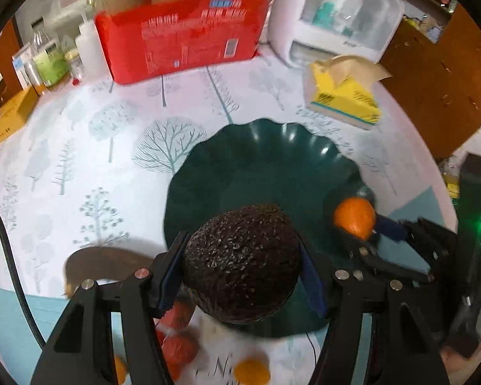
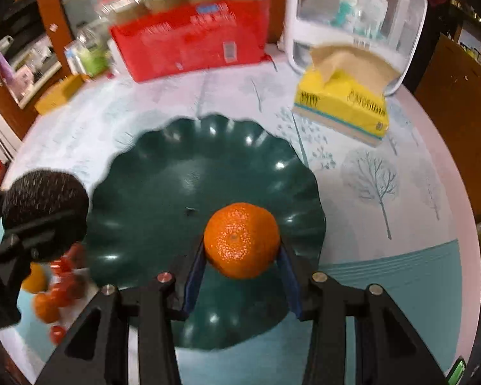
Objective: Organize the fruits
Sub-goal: 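Place the avocado and mandarin on the green plate, opening both tools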
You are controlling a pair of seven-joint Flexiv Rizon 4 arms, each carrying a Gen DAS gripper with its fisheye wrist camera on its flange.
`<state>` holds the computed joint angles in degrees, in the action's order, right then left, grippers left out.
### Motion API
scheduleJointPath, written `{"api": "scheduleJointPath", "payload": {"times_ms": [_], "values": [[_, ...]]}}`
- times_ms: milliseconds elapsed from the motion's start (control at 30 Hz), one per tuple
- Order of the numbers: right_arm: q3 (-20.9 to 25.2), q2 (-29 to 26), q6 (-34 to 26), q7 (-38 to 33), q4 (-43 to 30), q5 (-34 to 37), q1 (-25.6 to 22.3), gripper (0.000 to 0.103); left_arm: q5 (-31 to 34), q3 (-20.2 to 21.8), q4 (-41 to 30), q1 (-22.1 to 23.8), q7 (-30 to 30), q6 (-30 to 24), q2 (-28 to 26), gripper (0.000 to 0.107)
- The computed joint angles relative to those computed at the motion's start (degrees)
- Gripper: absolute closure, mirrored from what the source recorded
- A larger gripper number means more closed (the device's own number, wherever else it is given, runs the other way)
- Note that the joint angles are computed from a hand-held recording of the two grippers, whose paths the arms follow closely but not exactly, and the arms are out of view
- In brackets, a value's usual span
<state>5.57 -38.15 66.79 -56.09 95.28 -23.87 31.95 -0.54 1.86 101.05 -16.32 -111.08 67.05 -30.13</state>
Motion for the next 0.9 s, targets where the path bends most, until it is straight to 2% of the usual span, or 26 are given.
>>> {"api": "scheduleJointPath", "payload": {"times_ms": [133, 200, 300, 333, 400, 433, 567, 700, 833, 900], "values": [[0.7, -1.9, -1.5, -1.9, -1.0, 0.6, -0.5, 0.059, -0.7, 0.2, -2.6, 0.1, -1.1, -1.7, -3.7, 0.044], [-1.2, -1.9, 1.1, -1.2, 0.4, -1.1, 0.7, 0.057, -0.3, 0.8, -4.0, -0.4, -1.9, -2.8, -5.2, 0.044], [-2.0, -1.9, 1.7, -1.5, 0.7, -2.5, 1.2, 0.056, 0.5, 1.4, -5.0, -1.0, -2.5, -4.4, -6.0, 0.043], [-1.8, -2.0, 1.7, -1.8, 0.6, -2.5, 1.0, 0.056, 1.1, 1.9, -5.0, -1.4, -3.2, -4.3, -6.0, 0.042], [-0.8, -2.3, 1.4, -2.7, 0.3, -1.7, 0.1, 0.054, 2.1, 2.6, -4.7, -2.0, -4.7, -3.0, -5.7, 0.031], [-0.1, -2.4, 1.3, -3.3, -0.1, -1.1, -0.4, 0.053, 2.5, 2.9, -4.4, -2.1, -5.4, -2.2, -5.3, 0.022], [1.6, -2.4, 1.2, -4.8, -0.6, 1.4, -1.6, 0.05, 4.0, 3.9, -2.7, -3.0, -8.0, 2.0, -3.8, 0.019], [1.7, -2.1, 0.8, -5.4, -0.9, 2.3, -1.3, 0.05, 6.3, 5.4, -2.9, -4.3, -9.7, 0.8, -2.6, 0.019], [2.3, -1.2, 0.6, -6.5, -0.6, 3.0, -1.3, 0.049, 7.3, 5.1, 0.2, -4.1, -11.2, 4.4, -0.6, 0.019], [2.4, -0.7, 0.6, -6.7, -0.3, 3.2, -1.2, 0.049, 9.1, 7.0, 0.2, -5.8, -13.1, 2.9, 0.5, 0.019]]}}
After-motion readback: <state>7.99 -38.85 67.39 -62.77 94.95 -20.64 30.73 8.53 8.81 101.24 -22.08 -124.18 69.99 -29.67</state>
